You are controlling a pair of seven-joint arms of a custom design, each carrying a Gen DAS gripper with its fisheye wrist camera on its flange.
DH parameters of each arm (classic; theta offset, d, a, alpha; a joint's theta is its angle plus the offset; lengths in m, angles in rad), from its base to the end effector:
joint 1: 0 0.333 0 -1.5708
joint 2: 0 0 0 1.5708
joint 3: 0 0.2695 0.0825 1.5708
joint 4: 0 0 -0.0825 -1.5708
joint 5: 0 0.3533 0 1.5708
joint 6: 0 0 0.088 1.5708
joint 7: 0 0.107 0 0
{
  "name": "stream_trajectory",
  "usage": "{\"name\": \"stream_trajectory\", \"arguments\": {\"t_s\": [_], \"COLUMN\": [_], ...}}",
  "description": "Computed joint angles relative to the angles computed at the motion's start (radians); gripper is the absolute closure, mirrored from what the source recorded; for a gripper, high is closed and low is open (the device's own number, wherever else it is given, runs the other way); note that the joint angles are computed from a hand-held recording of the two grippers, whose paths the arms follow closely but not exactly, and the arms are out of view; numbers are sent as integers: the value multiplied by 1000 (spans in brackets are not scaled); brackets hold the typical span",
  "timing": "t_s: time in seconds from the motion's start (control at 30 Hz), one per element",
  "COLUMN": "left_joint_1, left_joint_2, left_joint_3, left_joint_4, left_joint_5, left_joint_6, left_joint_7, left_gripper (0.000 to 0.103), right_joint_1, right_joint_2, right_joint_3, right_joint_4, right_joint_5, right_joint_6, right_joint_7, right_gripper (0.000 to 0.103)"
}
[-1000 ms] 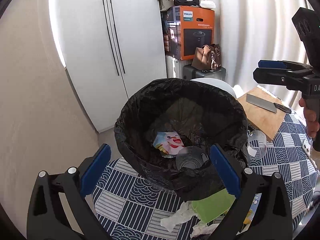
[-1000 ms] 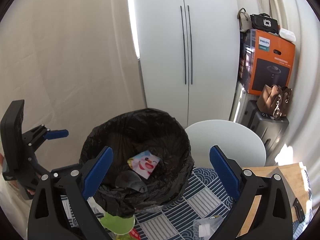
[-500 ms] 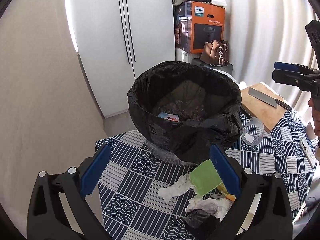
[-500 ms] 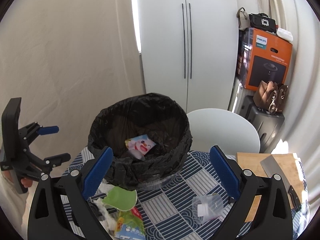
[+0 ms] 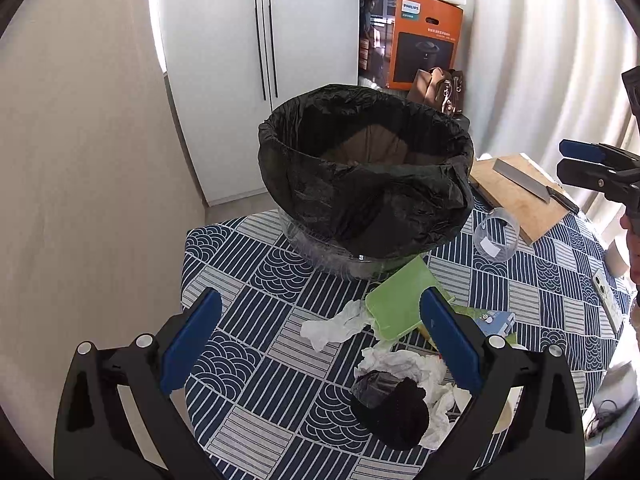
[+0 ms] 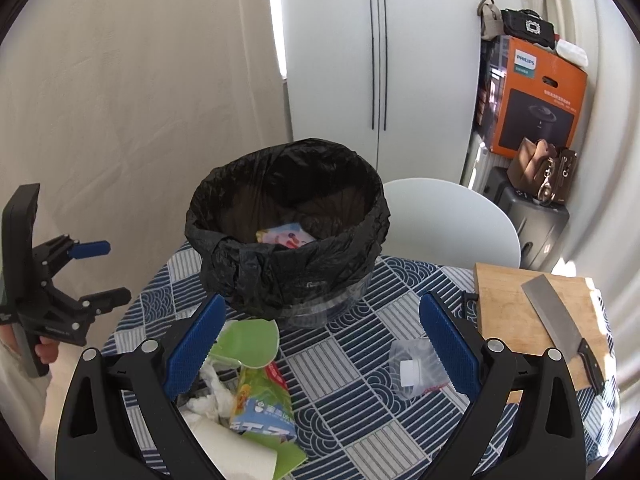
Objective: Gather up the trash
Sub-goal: 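Withdraw both tools from the bin and lower them toward the table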
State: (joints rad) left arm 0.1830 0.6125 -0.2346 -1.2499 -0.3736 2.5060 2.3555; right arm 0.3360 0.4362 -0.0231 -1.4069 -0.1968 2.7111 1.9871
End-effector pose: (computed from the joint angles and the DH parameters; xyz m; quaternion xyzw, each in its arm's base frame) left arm 0.7176 0.0123 0.4581 -0.4647 0.8016 -0.3175 0.2017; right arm 0.6528 0.2220 0.5242 -0.6539 0.6255 -0.2427 0.3497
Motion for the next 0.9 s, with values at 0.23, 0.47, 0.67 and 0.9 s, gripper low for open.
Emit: {"name": "stream_trajectory", "arguments": {"t_s": [0.23, 0.47, 0.67, 0.9], "left_joint_1": [-3, -2, 4, -8], "left_joint_2": [-65, -104, -116, -112], "left_joint_3": [15, 22, 19, 25], "left_joint_4": [-126, -212, -255, -278], "left_joint_5": [7, 2, -26, -12], "left_joint_6": [29, 32, 37, 12], "left_joint_7": [-10, -15, -14, -16], "left_gripper": [6, 6, 6, 6], "right_joint_1": [-10, -17, -29, -27], "right_joint_2": [-20, -7, 24, 90], "right_joint_3": [27, 53, 79, 94], "right_joint_4": [-66, -86, -67, 2], "right_joint_5": [39, 90, 159, 218], "right_joint_6": [-5, -34, -71, -147], "right_joint_7": [-38, -100, -162, -225], "right_gripper": [10, 10, 10, 10]}}
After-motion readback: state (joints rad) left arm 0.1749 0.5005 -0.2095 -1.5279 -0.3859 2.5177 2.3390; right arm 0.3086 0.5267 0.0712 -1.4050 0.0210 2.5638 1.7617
